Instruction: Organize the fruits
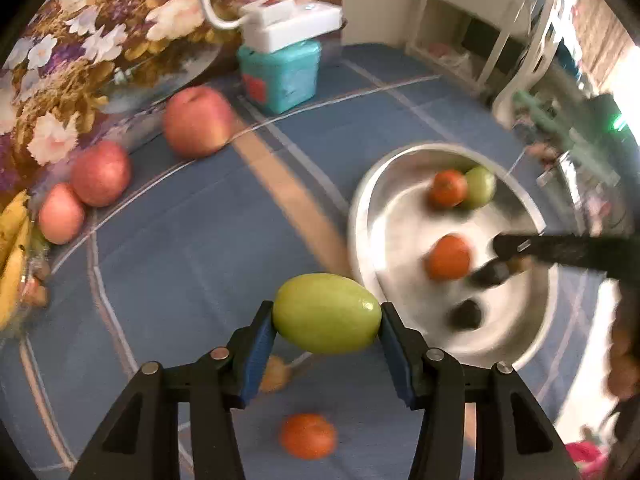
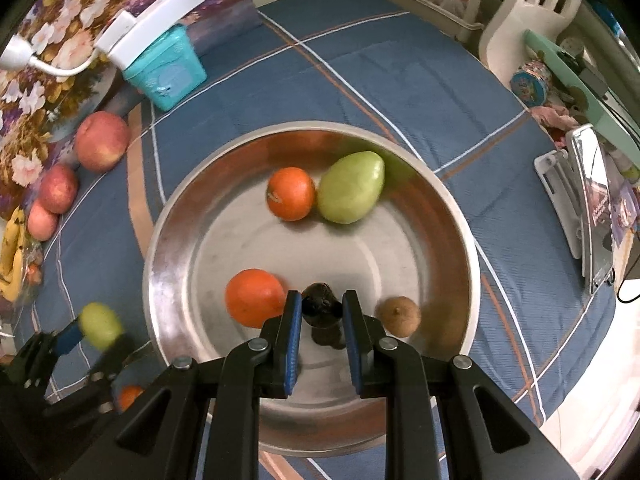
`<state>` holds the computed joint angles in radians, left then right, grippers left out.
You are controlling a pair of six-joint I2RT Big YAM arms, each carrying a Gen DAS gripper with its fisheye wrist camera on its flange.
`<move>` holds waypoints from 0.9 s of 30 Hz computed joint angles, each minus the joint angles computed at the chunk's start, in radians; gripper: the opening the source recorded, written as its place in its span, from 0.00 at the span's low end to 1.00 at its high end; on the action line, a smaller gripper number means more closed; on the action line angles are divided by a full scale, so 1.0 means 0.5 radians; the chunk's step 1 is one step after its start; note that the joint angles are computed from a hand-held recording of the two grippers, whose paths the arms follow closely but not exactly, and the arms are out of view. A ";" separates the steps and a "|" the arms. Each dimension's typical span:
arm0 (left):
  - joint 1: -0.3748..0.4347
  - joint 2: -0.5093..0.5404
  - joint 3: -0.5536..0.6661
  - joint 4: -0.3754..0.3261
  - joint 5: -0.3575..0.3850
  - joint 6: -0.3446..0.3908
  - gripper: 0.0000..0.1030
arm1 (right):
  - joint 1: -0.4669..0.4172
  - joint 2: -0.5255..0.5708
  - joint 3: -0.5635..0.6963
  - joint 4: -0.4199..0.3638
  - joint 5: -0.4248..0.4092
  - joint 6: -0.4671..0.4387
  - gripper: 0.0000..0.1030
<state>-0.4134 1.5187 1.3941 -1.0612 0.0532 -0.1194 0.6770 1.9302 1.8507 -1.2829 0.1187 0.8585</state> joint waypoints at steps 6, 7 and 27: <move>-0.088 0.107 0.152 0.075 0.212 -0.290 0.55 | -0.041 -0.054 -0.093 0.053 -0.059 0.042 0.21; -0.098 0.106 0.152 0.101 0.243 -0.344 0.59 | -0.046 -0.065 -0.106 0.058 -0.052 0.047 0.21; 0.185 -0.474 -0.447 -0.082 -0.390 -1.446 1.00 | 0.031 -0.077 -0.061 0.113 -0.044 0.003 0.39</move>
<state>-0.3209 1.2817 1.1706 -1.1024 -0.1419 -0.8422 0.6927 1.8915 1.8200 -1.2265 0.0968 0.8600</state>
